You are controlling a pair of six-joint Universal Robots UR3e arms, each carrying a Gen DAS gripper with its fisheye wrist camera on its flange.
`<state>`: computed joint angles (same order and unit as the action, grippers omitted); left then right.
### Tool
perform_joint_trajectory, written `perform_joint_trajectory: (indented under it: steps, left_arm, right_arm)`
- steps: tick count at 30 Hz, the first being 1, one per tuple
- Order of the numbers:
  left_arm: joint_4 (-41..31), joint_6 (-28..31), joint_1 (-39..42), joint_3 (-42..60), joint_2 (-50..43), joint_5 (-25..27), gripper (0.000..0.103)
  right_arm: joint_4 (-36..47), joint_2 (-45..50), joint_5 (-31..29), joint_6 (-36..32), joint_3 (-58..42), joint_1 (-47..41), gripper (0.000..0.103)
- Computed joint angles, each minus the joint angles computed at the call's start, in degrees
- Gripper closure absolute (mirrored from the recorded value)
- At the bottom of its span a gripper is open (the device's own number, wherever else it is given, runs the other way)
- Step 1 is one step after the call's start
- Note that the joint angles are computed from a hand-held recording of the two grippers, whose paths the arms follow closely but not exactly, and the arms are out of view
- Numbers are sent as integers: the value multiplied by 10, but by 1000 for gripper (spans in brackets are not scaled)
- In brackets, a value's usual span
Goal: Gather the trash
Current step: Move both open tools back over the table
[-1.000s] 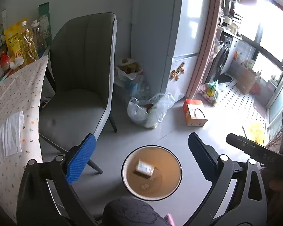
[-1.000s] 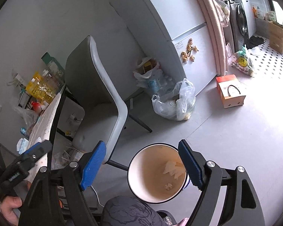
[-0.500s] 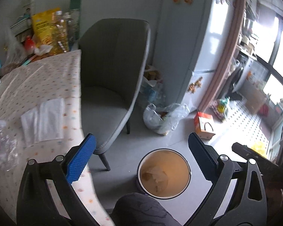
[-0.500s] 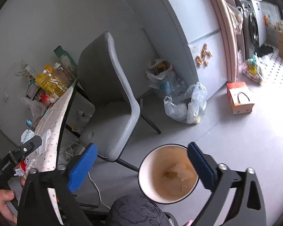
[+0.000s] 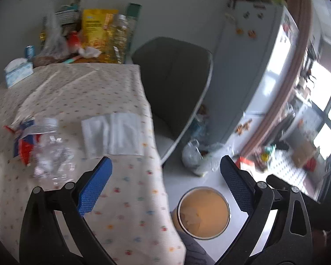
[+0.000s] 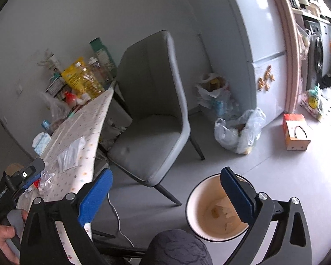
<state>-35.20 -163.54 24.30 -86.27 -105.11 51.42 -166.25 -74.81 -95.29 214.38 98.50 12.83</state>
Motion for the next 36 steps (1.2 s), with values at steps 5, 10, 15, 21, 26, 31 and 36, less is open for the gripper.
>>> perform_joint_trajectory:
  steps: [5,10,15,21,26,31,36]
  left_arm:
    - [65,-34,57,-46,16,-38,6]
    - [106,-75,101,-72,25,-48,6]
    - [193,-112,142,-114,35,-48,6]
    - [166,-56,201,-138,52,-121,6]
    - [157,-9,239,-160,60,-140,6]
    - [76,52,266,-128,50,-135,6]
    - [43,49,278,-68,9,-125,6]
  right_arm:
    - [24,41,-29,2,-71,39,7]
    - [41,81,-62,0,-143,75,7]
    - [76,122,-79,-19,-221,104,7]
    - [88,166,-68,-52,-293,126,7]
    - [95,200,-64,-74,-349,145,7]
    - [129,238,-47,-82,-412,158,7]
    - [174,278,-24,-87,-486,165,7]
